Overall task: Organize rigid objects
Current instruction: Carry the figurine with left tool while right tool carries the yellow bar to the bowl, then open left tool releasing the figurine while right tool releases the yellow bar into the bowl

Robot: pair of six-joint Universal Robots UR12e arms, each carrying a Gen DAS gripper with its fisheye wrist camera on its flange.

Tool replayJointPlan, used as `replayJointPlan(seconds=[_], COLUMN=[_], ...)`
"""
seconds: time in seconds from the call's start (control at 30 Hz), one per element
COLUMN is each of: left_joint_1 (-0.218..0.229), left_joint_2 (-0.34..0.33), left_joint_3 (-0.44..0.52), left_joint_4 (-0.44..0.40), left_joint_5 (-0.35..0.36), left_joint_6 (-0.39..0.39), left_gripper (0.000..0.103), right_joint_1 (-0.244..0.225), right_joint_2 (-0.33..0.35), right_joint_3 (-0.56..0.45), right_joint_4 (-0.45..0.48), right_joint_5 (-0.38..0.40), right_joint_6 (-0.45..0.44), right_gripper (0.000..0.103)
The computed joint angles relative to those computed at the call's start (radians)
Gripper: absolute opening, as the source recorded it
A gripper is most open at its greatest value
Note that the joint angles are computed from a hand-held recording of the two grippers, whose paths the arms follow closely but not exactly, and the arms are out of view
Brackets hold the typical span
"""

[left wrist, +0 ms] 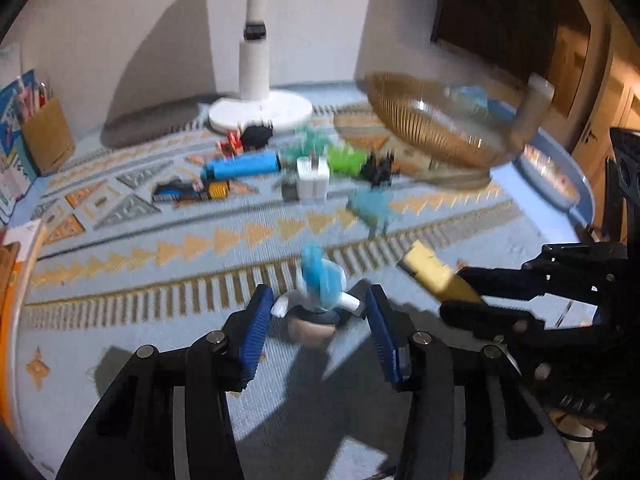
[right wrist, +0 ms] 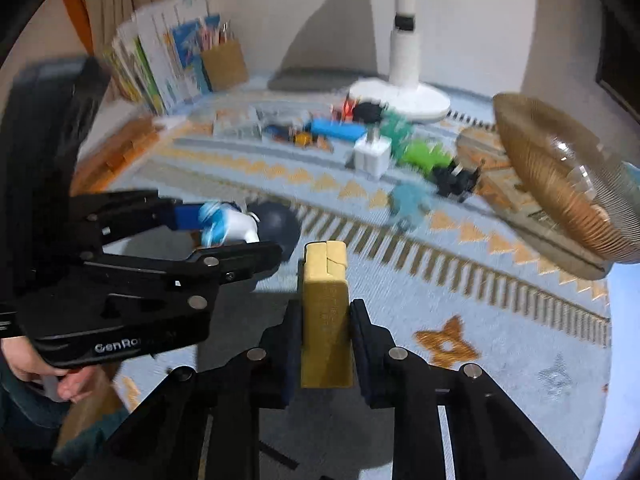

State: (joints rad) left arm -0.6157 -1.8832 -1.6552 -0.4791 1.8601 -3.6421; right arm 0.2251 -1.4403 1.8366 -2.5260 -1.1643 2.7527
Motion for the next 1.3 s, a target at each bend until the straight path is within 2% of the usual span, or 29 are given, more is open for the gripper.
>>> replayJointPlan(seconds=[0.27,0.4,0.5,0.63,0.73,0.87,1.0,1.07,1.17,1.3], left_joint_1=[-0.024,-0.015,-0.013,-0.009,0.000,0.009,0.011,0.012,0.013,0.019], left_joint_2=[-0.009,-0.015,-0.039,-0.087,-0.133,-0.202,-0.269,-0.297,-0.326,-0.361], left_joint_3=[0.067,0.102,0.162,0.252,0.328,0.428,0.512,0.543,0.569,0.607], left_joint_4=[0.055,0.102,0.136,0.165,0.155,0.107,0.022,-0.029,-0.091,-0.146], left_joint_5=[0.072,0.045,0.039,0.010,-0.041,-0.116,-0.158,-0.169,-0.171,-0.190], left_joint_6=[0.058,0.060,0.092,0.130,0.136,0.133,0.129,0.131,0.140,0.136], left_gripper=[0.045,0.045,0.045,0.045,0.045,0.045,0.045,0.045,0.045,0.045], right_joint_1=[-0.053,-0.091,-0.112,-0.142,-0.134,-0.146,-0.150,-0.147,-0.160,-0.158], right_joint_2=[-0.047,-0.065,-0.070,-0.061,-0.041,-0.011,0.034,0.062,0.090,0.128], right_joint_3=[0.005,-0.002,-0.011,-0.044,-0.070,-0.108,-0.157,-0.186,-0.210,-0.240], right_joint_4=[-0.136,-0.210,-0.289,-0.339,-0.378,-0.339,-0.236,-0.161,-0.082,-0.016], right_joint_5=[0.012,-0.022,-0.093,-0.155,-0.266,-0.277,-0.321,-0.371,-0.341,-0.364], right_joint_6=[0.072,0.122,0.159,0.204,0.193,0.209,0.239,0.255,0.267,0.289], right_gripper=[0.023,0.023,0.023,0.023,0.023,0.023,0.023,0.023,0.023,0.023])
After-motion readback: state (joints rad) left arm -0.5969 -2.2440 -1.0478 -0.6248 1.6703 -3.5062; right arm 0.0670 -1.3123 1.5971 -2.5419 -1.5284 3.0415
